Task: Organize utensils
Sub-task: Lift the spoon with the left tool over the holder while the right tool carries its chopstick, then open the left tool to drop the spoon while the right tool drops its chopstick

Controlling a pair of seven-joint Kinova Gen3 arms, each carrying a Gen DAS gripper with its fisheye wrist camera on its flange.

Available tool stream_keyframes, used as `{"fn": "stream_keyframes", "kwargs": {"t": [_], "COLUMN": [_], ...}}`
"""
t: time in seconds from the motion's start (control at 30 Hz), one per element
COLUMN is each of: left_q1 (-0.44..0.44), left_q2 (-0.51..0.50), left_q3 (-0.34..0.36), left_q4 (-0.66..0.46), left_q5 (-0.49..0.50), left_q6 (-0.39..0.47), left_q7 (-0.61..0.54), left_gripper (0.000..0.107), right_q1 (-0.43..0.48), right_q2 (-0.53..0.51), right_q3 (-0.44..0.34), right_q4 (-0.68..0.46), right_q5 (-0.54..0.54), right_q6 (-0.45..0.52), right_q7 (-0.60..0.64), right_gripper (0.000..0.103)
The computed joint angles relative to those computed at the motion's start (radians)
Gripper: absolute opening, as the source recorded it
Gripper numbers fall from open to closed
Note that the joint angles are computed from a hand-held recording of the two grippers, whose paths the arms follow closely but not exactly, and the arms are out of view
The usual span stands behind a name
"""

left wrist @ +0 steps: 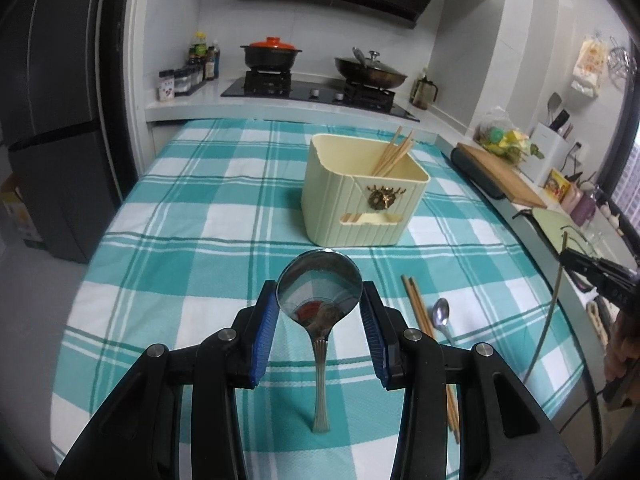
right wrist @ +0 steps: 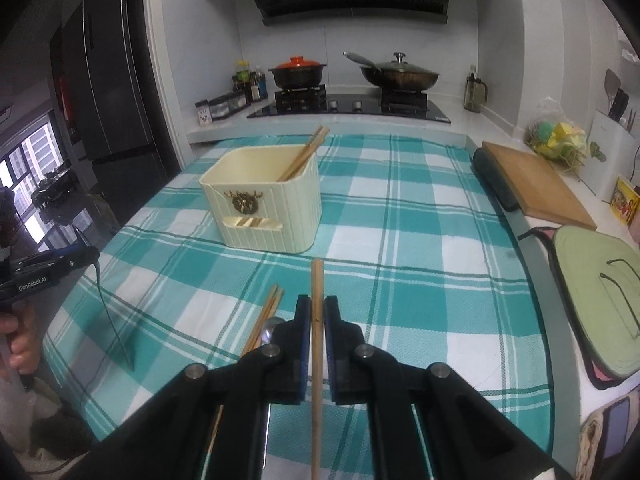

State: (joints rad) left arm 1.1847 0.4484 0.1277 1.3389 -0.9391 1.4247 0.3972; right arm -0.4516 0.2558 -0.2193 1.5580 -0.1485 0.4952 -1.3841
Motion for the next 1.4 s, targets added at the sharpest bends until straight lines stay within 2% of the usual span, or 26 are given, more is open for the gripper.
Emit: {"fn": "stream_keyframes", "kwargs": {"t": [0.3, 0.67, 0.9, 1.07, 1.2, 1.4], "left_q1": [0.025, 0.004, -0.052, -0.086, -0.143, -0.233], "left_q2": [-0.017, -0.06, -0.105, -0.101, -0.09, -0.038], "left_q3": [0.007, 0.016, 0.011, -0.016, -0.049, -0.104], "left_q4": [-0.022, -0.051, -0.107, -0.203, -0.26, -0.305], "left_q5": [-0.039, -0.075, -0.11, -0.178, -0.193, -0.155], "left_q6": [0.025, 0.001, -0.017, 0.001, -0.049, -0.136], "left_q7": [-0.004, -0.071, -0.198, -0.313, -0.379, -0.423], "left_gripper": [0.041, 0.041, 0.041, 0.041, 0.041, 0.041], "right_q1": [0.037, 0.063, 0.029, -0.026, -0.045, -0.072], "right_q2": [-0.103, -0.099, -0.049, 0.008, 0.079, 0.222], "right_q3": [-0.04, -0.067, -0.047, -0.017, -0.032, -0.058], "right_q4": [0.141, 0.101, -0.041, -0.179, -0.32, -0.529], "right_q5": [-0.074, -0.127, -0.089, -0.018, 0.0, -0.001], "right_q6": [-0.219, -0.239, -0.182, -0.168, -0.153, -0.134], "right_q7": [0.043, 0.083, 0.071, 0.037, 0.038, 0.068], "right_gripper": [0.007, 0.007, 0.007, 0.007, 0.007, 0.007]}}
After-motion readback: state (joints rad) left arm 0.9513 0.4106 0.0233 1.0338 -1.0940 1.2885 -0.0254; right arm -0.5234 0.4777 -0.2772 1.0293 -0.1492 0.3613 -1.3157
